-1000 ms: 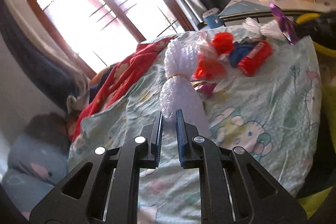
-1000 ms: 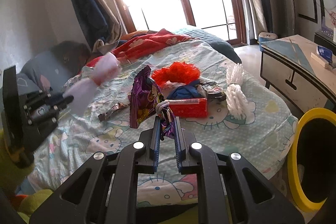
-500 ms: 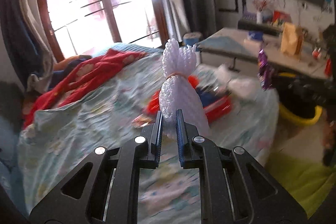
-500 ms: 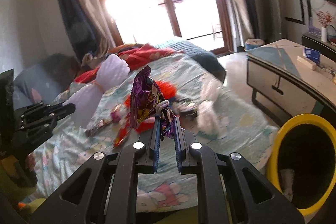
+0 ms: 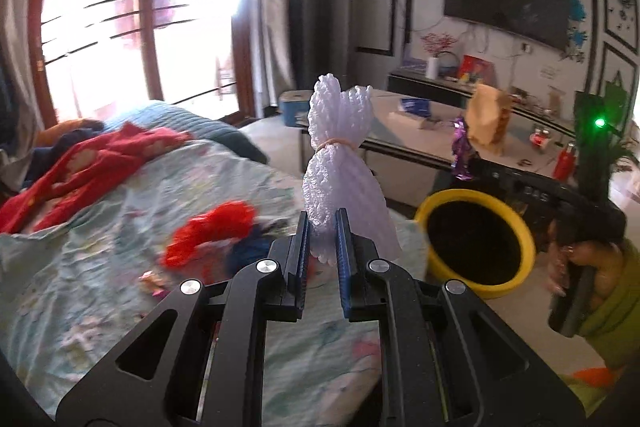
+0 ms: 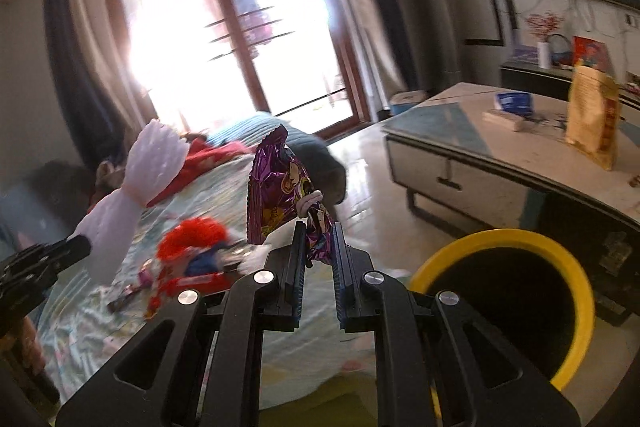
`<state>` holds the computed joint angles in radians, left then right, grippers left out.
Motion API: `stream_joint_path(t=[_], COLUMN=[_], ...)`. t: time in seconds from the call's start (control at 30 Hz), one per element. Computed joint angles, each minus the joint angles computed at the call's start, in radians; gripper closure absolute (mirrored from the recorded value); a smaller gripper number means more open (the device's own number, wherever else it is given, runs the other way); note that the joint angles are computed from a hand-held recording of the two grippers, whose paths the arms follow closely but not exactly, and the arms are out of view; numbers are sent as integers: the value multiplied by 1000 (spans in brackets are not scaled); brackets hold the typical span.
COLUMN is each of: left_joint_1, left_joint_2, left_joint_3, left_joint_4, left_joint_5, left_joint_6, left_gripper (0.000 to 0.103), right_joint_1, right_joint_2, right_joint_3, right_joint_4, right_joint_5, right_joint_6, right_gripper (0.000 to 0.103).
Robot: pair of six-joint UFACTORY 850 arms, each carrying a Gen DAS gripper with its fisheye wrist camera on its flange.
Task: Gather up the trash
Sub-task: 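Carry the white mesh net and purple wrapper over the bin with both tools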
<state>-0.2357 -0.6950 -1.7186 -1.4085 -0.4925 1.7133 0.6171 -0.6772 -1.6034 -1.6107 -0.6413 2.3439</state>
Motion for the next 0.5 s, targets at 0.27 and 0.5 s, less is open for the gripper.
stream_joint_path(t=[0.27, 0.5], left_joint_1=[-59, -110], left_joint_2=[-38, -95], left_joint_3=[-38, -88], left_joint_4=[111, 223], left_joint_5=[-95, -168], left_joint_6=[-80, -162], left_gripper=[95, 95], right_joint_1=[-16, -39], right_joint_2=[79, 120], right_joint_3=[131, 220], right_joint_4=[9, 55], right_joint_5=[-89, -100], right_joint_6=[58, 102], right_gripper=[91, 91])
